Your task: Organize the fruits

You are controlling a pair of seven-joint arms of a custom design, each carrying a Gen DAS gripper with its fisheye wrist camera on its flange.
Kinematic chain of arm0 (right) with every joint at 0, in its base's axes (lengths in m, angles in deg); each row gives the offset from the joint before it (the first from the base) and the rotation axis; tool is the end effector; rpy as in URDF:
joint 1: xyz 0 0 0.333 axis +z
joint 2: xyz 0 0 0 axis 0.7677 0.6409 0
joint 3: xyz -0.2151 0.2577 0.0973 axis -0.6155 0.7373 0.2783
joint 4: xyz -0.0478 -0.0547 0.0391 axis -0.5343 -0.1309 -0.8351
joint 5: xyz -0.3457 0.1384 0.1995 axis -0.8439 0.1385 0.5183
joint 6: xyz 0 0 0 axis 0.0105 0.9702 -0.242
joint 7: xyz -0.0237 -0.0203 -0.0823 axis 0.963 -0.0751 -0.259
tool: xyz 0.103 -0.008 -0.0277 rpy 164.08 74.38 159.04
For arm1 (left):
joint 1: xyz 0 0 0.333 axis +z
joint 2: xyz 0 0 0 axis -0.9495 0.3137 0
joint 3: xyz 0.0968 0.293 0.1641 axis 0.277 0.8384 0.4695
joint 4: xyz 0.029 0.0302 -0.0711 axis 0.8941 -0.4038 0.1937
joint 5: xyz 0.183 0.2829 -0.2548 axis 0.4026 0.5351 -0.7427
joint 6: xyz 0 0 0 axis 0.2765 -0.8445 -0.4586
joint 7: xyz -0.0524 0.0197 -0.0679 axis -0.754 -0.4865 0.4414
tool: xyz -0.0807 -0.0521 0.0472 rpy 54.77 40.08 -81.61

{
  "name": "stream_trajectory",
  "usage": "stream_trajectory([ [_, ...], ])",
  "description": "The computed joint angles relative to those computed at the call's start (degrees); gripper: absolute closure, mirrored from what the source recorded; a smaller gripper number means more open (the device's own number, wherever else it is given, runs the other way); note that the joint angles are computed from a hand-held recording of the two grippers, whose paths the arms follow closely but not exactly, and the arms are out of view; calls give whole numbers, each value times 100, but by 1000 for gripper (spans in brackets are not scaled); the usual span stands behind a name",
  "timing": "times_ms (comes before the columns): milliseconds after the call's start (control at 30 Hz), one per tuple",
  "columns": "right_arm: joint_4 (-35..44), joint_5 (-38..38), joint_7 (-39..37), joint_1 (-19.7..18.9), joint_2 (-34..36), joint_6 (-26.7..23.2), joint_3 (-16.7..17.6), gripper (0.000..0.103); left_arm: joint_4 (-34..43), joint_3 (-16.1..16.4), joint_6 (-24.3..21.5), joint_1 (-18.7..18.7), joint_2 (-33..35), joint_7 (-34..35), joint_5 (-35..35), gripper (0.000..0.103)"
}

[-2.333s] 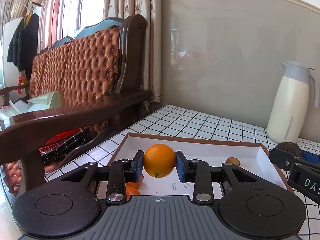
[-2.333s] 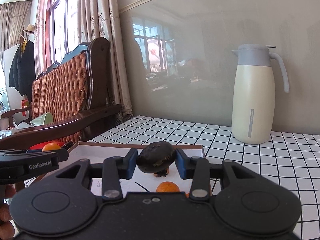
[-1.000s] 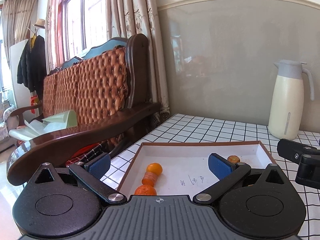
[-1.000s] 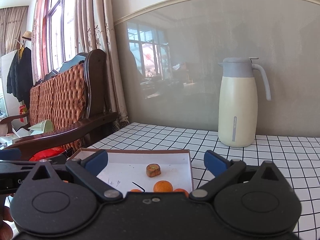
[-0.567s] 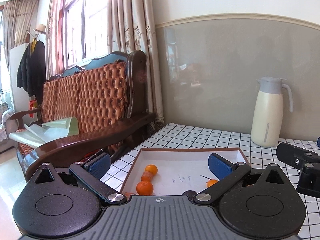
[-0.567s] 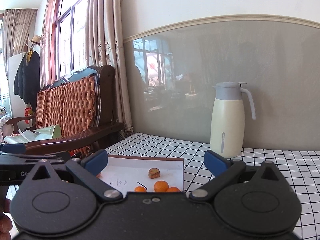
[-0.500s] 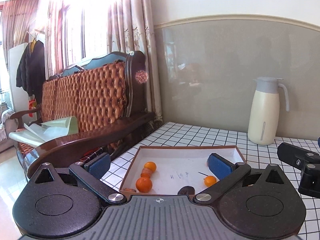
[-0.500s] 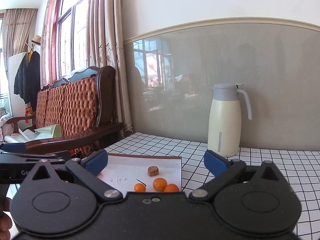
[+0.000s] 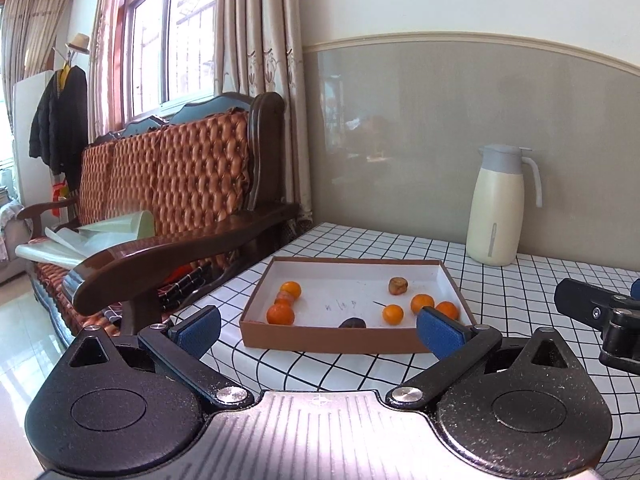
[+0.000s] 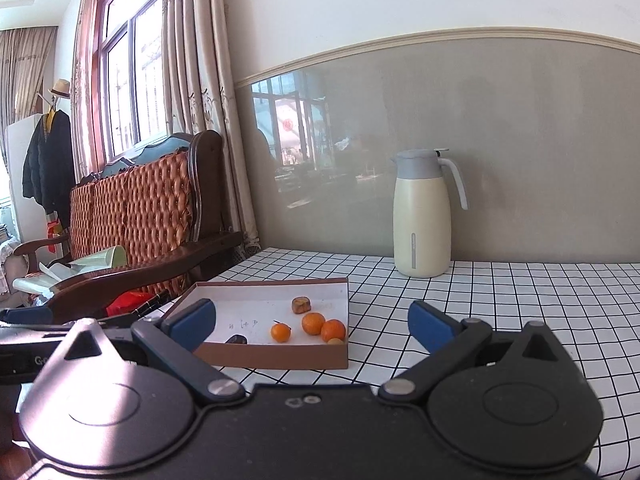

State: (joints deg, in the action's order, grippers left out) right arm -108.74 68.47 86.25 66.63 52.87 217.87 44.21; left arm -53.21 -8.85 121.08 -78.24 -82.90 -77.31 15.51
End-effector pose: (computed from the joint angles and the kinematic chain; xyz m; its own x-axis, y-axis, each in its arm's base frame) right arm 0.4567 0.0258 0.5458 0.1329 -0.9848 -0.1120 -0.3146 0.0653 -0.9470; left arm 0.4302 -0.2708 0.5649 0.1586 -0.9852 -0.0650 -0.3681 0.0020 -0.9298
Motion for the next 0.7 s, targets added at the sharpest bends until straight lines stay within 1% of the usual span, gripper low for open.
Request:
stream_trajectory([
  [100,-21,68,-92,-120,5,72,130,6,-14,-38,-82,-20,-32,-3,-12,0],
  [133,-31,52,-76,-96,4,98,97,6,0,-40,-99,-28,-16,14,-35,0],
  [167,-19,-39,-6,17,14,110,-44,6,2,-35,-105,-34,-8,22,-56,0],
  [200,-13,-69,45,52,24,108,-87,6,1,-27,-101,-39,0,33,-75,0],
  [367,2,-149,188,61,88,90,-116,6,73,-21,-145,-59,93,103,-109,0],
  [500,-1,-181,206,7,102,92,-53,6,69,-15,-162,-73,106,99,-61,0],
  [567,-20,-146,184,-65,85,102,31,6,58,-4,-162,-83,96,95,-56,0],
  [700,-10,-143,200,-89,89,118,53,6,55,3,-158,-88,90,66,-45,0],
])
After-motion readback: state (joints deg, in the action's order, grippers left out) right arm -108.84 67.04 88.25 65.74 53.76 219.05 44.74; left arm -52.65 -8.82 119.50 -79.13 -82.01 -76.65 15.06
